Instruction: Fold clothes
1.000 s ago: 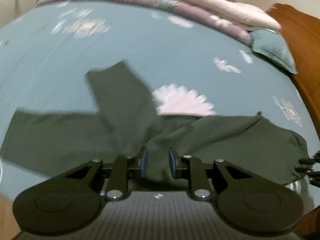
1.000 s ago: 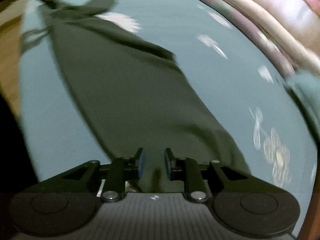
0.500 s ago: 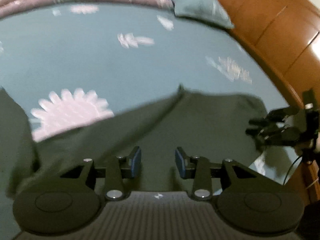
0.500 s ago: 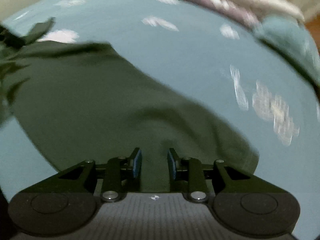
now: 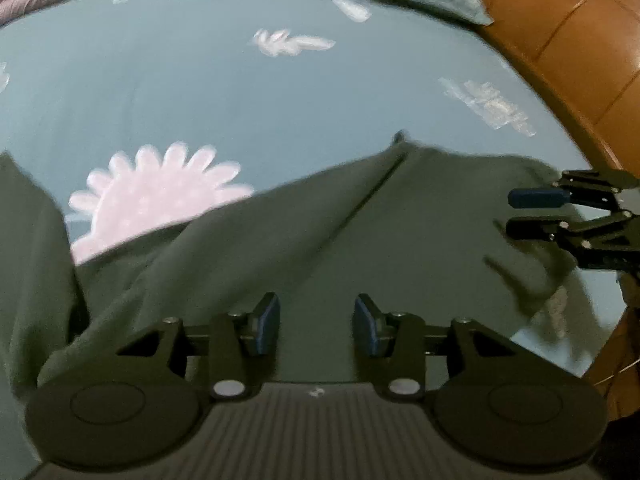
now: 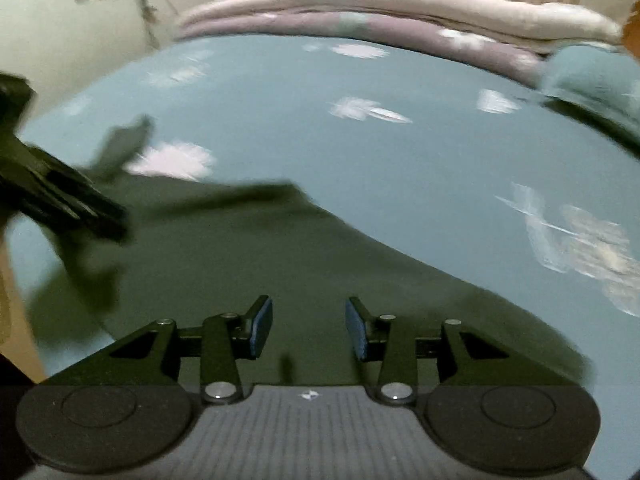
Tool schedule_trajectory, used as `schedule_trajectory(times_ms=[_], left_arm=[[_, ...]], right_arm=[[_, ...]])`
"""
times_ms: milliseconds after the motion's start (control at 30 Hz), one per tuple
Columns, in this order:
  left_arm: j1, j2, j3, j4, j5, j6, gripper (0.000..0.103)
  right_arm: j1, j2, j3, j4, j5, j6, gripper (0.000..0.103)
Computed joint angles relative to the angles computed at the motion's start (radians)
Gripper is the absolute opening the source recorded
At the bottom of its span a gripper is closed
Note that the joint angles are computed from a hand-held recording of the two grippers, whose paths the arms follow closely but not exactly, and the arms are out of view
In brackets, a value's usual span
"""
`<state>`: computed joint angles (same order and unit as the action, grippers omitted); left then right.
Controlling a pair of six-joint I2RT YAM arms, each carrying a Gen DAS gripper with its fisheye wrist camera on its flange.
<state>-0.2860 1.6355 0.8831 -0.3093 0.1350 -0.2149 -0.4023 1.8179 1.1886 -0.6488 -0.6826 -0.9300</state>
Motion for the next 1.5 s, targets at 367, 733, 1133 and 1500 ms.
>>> schedule_trajectory(times_ms=[367, 733, 1133, 1500], left_arm=[[0.220, 0.063, 0.081, 0.120, 0.234, 0.245, 0.042], [0.333, 0.295, 0.283, -0.227, 0.602, 0.659, 0.044], [0.272, 0.593, 0.671, -0.484, 0.744, 0.775, 0.050], [0.158, 0.910, 1.116, -0.612, 0.867, 0.609, 0.054]], right_arm=[[0.154, -0.006, -0.165, 0.160, 0.155, 0.209, 0.049], [0.283, -0.139, -0.293, 0.287, 0.402, 0.480, 0.053], [0.339, -0.129, -0.262, 0.259, 0.500, 0.626, 0.059], [0.366, -0.128, -0.250, 0.241, 0.551, 0.685, 0.062]])
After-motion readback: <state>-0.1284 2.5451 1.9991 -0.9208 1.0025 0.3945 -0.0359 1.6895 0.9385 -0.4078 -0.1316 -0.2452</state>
